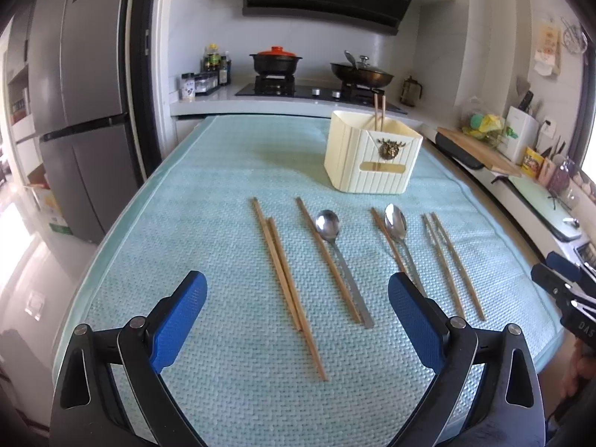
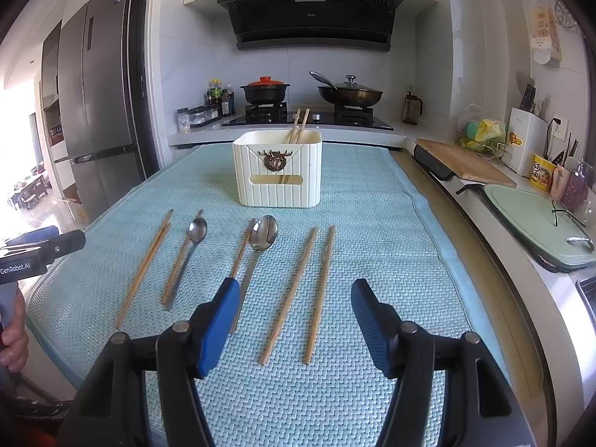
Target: Organize utensils
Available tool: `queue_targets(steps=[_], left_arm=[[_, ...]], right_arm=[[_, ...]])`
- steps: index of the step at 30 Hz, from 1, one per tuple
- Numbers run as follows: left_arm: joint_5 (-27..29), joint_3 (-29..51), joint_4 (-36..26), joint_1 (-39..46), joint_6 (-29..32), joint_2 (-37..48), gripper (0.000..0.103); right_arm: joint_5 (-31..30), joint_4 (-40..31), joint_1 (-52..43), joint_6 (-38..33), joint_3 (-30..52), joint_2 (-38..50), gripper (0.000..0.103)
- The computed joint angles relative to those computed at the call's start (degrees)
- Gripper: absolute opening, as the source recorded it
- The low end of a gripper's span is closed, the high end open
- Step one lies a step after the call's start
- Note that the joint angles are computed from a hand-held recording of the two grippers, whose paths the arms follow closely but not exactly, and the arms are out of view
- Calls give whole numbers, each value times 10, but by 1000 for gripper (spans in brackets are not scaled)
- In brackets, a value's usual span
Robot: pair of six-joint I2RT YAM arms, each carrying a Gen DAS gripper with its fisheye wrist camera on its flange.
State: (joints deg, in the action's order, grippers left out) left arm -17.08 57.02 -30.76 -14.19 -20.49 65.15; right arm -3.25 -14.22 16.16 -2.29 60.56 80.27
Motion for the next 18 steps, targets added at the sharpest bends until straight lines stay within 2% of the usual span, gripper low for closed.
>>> queue_targets(steps=[11, 18], left_arm=[[12, -8, 2, 20, -9, -6, 98], [51, -23, 4, 64, -15, -8, 98]], right_arm=[[3, 6, -5, 3, -7, -7, 63], [7, 6, -18, 13, -11, -1, 63]])
